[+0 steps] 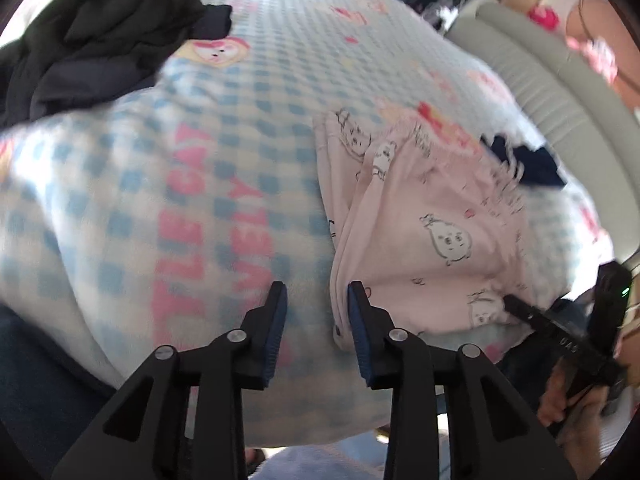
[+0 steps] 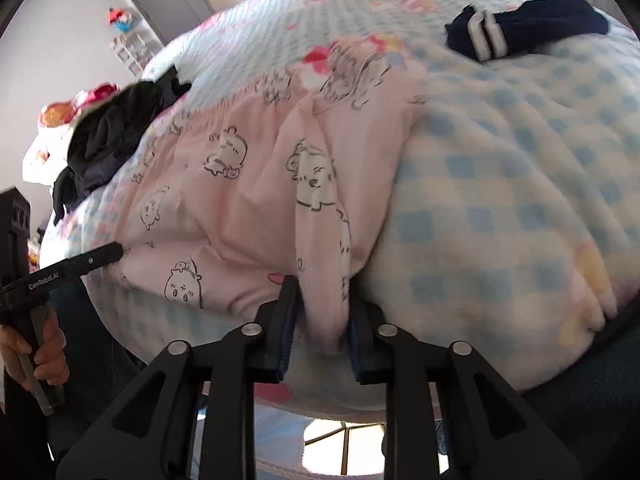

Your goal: Fold clothes

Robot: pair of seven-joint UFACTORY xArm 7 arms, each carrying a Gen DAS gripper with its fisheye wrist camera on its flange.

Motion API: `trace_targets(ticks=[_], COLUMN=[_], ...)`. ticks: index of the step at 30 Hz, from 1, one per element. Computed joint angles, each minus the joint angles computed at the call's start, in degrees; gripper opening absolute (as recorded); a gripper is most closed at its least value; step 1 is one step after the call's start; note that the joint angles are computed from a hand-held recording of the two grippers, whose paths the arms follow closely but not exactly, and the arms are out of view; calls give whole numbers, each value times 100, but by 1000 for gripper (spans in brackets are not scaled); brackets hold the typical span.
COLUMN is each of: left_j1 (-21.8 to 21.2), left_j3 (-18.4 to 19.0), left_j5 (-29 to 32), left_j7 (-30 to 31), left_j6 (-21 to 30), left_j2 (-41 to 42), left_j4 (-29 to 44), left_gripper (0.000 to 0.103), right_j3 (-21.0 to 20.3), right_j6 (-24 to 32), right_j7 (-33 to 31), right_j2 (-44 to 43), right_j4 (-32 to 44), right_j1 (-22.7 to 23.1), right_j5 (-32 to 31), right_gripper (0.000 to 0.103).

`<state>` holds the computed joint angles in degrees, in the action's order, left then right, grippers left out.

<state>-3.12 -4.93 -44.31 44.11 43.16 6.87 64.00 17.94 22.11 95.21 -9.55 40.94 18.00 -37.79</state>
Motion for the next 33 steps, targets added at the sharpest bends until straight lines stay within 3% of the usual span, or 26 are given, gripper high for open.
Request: trace_targets(ticks=[4,7,11,15,19,20,21,22,25,27,30,31,33], left_j1=[69,139,415,369,113,64,34,2,-111,-238,-441,-482,-448], left_j3=[70,181,306,194,76,55,39,20,-39,-69,-95,-74,46], left_j5=[-333,-481,-1059,-911,-366,-266,-183,-104,68,165,407,595,733], left_j7=[-58,-297,55,301,92,40,39,38,74,97,34,-111,-412], left_j6=[-234,-419,608,1335,904,805,780,736,353,-464,-1678,-1891,-1766], left_j2=[-185,-291,-165,-21,-14,-6,15,32,-64,-347,-674,-707,-633], left_j4=[-223,-339,-151,0,-109,-130,-122,-120,-258,-614,-1083,-1154,-1044], left_gripper=[35,35,36,39,36,32,17,14,9,9,5,2,1], right_j3=[248,257,262,269,65,38,31,27,59,129,237,236,166], right_j6=[-86,865,994,636,368,374,351,311,-208,-525,225,496,847], right_j7=[864,197,243,649,116,-33,-100,-150,28,377,215,141,87], right_j2=[-345,-328,-259,-311,-160,-134,-146,-162,-122,-107,-32,54,153], right_j4=[-194,5,90,19,-54,-76,-115,-155,-294,-356,-100,23,166], right_j1=[-274,73,196,118,257,301,307,299,111,-81,-19,46,179], right_j5=[-581,89,26,-421,207,389,457,495,274,-42,35,74,115], right_gripper=[26,27,27,30,34,34,34,34,32,27,18,14,13])
